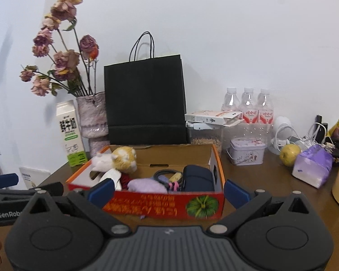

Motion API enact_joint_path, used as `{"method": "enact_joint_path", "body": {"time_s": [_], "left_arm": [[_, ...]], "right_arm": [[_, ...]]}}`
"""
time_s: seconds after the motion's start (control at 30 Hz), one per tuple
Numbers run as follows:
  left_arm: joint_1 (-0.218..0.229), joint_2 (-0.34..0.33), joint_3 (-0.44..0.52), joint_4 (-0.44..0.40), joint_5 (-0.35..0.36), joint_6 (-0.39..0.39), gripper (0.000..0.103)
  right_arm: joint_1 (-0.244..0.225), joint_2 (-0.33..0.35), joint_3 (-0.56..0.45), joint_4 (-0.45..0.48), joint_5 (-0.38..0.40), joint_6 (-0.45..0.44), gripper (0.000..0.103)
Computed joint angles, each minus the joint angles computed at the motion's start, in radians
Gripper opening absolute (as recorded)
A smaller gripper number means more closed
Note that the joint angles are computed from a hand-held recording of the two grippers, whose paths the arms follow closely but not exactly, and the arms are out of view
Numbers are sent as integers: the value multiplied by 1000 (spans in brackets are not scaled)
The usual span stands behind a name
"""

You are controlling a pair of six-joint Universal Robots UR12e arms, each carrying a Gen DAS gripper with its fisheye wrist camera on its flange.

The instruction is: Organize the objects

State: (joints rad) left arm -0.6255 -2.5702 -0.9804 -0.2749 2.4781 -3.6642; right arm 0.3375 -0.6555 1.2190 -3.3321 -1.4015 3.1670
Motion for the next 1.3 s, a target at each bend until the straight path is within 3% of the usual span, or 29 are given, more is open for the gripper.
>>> {"method": "enact_joint_path", "body": {"time_s": [0.4, 0.7, 1.3], "left_arm": [[-77, 105, -178, -59, 46, -158, 103], [-128, 156, -267, -77, 78, -230, 103], [-146, 174, -306, -106, 79, -283, 103]], "right_arm": [[-4, -150, 287, -98, 9, -39, 103], [-10, -233, 450, -166, 16, -58, 103], [-16, -257, 504, -207, 30, -47, 103]]}}
